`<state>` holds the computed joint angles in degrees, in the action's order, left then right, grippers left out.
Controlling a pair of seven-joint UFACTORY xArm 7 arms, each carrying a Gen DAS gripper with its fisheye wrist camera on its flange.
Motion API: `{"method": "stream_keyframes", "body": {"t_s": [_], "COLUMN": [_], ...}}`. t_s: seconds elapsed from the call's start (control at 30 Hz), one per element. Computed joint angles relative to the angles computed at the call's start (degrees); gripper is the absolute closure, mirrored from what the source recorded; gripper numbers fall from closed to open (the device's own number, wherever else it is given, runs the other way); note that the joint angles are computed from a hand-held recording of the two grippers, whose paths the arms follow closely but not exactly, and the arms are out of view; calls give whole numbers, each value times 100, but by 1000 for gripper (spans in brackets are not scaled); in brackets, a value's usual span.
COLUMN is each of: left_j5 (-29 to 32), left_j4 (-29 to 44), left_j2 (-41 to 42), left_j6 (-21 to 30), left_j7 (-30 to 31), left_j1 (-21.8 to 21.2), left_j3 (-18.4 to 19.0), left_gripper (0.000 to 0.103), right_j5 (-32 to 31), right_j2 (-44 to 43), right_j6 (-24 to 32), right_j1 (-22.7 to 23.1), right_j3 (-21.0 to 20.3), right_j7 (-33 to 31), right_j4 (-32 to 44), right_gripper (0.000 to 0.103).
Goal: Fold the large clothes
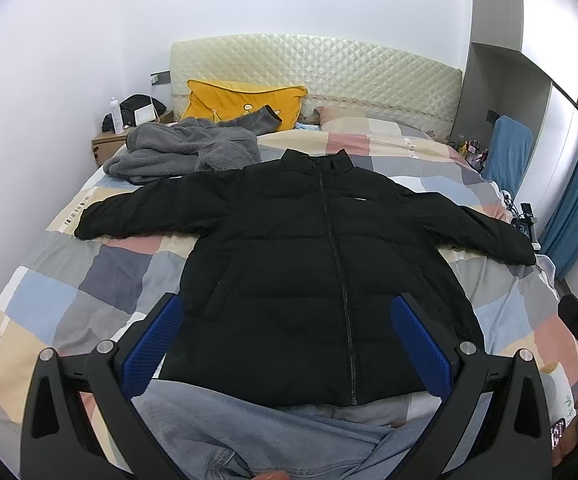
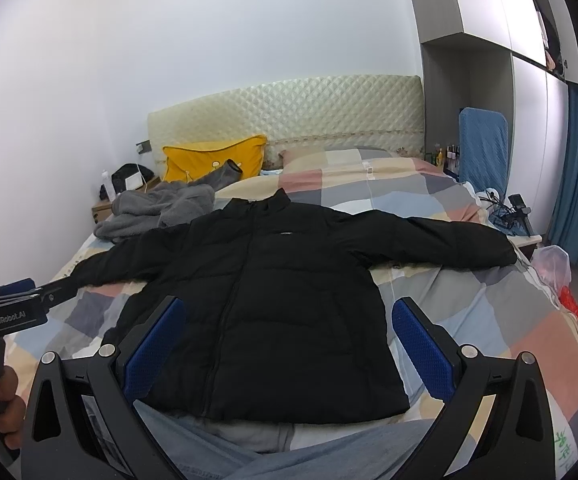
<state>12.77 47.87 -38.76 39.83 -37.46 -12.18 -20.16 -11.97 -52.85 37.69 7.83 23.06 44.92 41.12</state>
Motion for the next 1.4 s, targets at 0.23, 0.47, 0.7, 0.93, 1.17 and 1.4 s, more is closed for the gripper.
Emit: {"method": "stream_keyframes", "body": {"t_s": [0.23, 0.47, 0.7, 0.93, 1.17, 1.4], "left_j5": [26, 35, 4, 9, 51, 111], "left_j4": [13, -32, -14, 96, 250, 395], "left_j2": [26, -37, -20, 43, 176, 355], "left_j6": [84, 63, 86, 138, 141, 113], "left_j7": [10, -30, -13, -33, -85, -142], "left_j1": [11, 10, -8, -11, 2, -41], "left_j3": [8, 4, 16, -25, -64, -102], "left_gripper": [0, 0, 0, 0, 0, 0], "right_j5": [46, 38, 53, 52, 40, 85], "right_j2": [45, 53, 47, 88, 72, -26], "right_j6": [-67, -87, -71, -61, 7, 14], "right_j1": [72, 76, 76, 101, 79, 50], "right_j3": [-60, -50, -47, -135, -188, -250], "right_j7": [-16, -13, 28, -88, -232, -270], "right_j4": [-59, -77, -97, -58, -15, -87], "right_gripper": [0, 0, 0, 0, 0, 0]}}
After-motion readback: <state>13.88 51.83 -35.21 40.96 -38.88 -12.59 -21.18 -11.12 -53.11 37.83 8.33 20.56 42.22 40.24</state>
